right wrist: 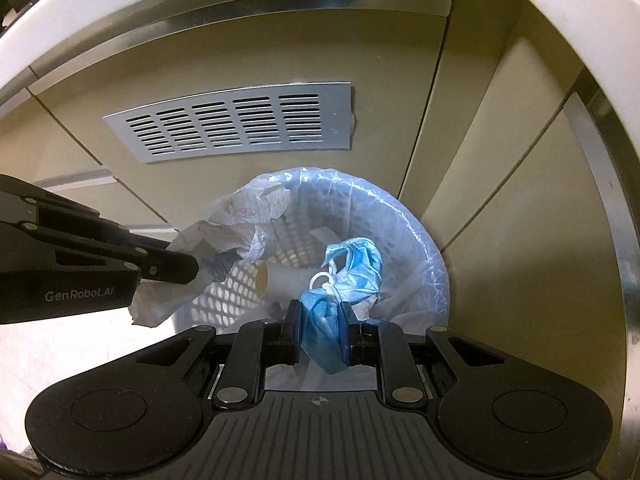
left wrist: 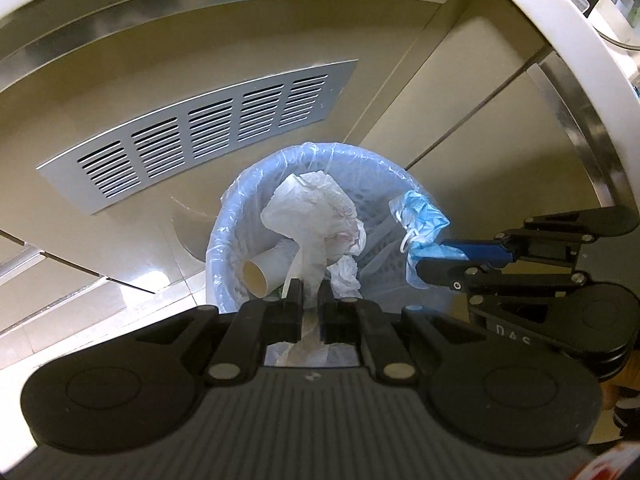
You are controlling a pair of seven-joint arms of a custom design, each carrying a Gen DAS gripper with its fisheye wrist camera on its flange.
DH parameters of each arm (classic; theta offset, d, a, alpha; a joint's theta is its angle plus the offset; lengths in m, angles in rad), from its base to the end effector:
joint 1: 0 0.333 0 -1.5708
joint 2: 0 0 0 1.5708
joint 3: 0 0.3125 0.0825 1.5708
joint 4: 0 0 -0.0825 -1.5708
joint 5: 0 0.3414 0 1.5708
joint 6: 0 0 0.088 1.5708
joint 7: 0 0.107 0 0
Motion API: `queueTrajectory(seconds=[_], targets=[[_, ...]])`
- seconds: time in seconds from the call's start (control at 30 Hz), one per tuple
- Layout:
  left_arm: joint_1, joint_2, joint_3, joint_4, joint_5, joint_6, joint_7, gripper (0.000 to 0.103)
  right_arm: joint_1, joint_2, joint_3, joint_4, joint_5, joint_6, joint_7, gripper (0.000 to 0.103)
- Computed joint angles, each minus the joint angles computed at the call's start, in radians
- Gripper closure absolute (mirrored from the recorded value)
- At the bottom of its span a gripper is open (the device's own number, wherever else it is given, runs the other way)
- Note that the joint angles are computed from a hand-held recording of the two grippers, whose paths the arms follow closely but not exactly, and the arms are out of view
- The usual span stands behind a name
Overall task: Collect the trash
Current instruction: 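Open both tools to drop the paper and mask into the wastebasket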
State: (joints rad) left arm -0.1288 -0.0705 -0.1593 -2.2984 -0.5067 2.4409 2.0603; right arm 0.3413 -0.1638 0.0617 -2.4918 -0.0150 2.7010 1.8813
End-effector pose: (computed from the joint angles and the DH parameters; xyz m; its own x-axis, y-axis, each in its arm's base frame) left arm 0.4692 -0.1407 0.4211 -0.4324 -0.8618 0.2650 -0.8867 0.3532 -0.2983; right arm 0.4193 0.1798 0.4125 0.1219 -0.9883 -0.0912 -0.9320 -0.0823 -0.3529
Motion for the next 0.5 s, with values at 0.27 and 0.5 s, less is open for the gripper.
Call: queueTrajectory(seconds=[0.27,0.5], targets=[[-0.004,0.014,-0.005,0.003,-0.007,0.018,-0.009,0.074,-0.004,0.008,-0.002,0.002,0.006,-0.002,0.003,0.085],[0.002,0.007,-0.001,0.000,0.027,0.024,-0.024,0.069,-0.007,0.012,-0.008,-0.002,0.024,0.006,-0.009,0.085]])
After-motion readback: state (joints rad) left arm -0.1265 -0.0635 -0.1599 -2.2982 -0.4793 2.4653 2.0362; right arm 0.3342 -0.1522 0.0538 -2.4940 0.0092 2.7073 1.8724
